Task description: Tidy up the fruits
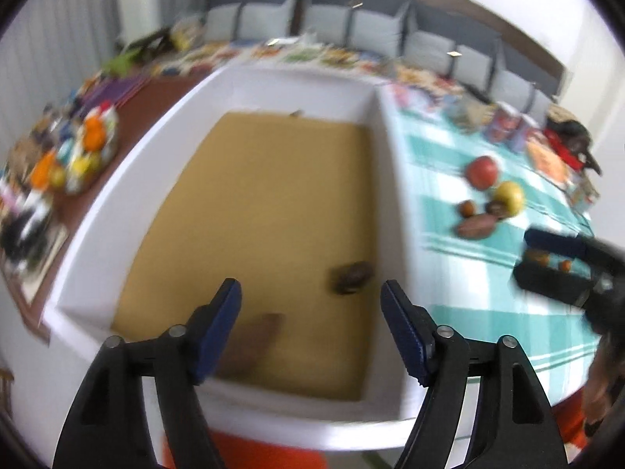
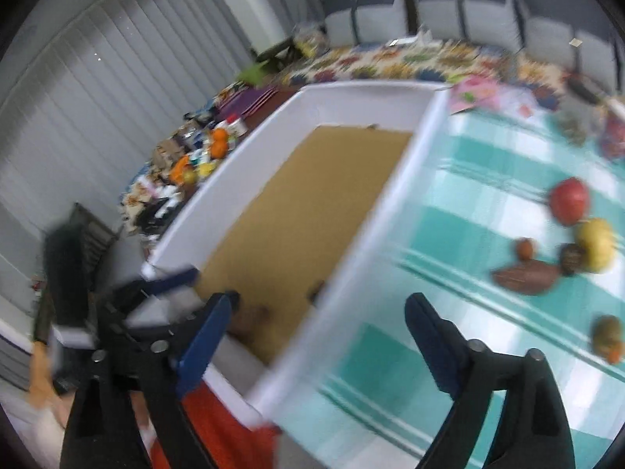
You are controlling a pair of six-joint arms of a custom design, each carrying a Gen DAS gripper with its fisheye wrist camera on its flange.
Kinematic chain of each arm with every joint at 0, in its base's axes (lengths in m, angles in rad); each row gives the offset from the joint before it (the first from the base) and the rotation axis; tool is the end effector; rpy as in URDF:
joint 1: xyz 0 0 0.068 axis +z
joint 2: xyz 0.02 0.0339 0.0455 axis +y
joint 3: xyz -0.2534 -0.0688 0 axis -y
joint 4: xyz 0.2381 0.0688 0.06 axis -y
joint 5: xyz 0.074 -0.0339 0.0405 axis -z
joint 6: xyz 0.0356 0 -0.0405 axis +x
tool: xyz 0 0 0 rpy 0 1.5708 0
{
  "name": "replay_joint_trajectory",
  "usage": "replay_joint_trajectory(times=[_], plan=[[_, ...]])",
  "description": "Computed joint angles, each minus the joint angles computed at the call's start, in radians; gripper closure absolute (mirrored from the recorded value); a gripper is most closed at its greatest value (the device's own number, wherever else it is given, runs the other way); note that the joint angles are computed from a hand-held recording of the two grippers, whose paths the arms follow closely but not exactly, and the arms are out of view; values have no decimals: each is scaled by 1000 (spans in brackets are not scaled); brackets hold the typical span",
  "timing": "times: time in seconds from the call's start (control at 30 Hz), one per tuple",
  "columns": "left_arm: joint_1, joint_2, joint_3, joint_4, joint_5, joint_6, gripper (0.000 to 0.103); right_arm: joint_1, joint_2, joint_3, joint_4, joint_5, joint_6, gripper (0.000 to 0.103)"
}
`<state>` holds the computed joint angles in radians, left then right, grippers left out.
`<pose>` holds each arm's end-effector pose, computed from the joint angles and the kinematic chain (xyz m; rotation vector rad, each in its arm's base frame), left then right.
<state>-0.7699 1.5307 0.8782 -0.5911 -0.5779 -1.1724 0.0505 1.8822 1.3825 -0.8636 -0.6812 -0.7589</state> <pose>0.2065 -0.1732 0.1715 -0.6163 2.4110 0.0783 0.3547 0.0404 0.1938 -1.1167 2.3622 0.7737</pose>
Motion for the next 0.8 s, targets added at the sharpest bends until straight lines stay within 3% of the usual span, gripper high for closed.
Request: replay_joint_trajectory(times=[0.17, 0.27, 0.33, 0.4, 0.63, 0.7, 0.8], plan=[[-33, 207, 162, 106, -67, 162, 18, -280, 6, -198, 235, 87, -245, 12], [2, 373, 290, 75, -19, 247, 18, -422, 99, -184, 303, 116, -303, 12], [3, 444, 361, 1, -8, 245, 18, -512, 164, -148, 332, 122, -311, 12], [-19, 455, 378, -51, -55, 223, 18, -581, 202, -121, 366, 113, -314, 12], [-26, 401, 305, -90, -39, 103, 18, -669, 268, -74, 485, 101, -240, 12], [-59, 407, 351, -168, -107, 23, 18, -680, 304, -44, 520, 99, -216, 12], [-164, 447, 479, -326, -287, -125, 18, -673, 344, -18, 581, 115, -164, 12]])
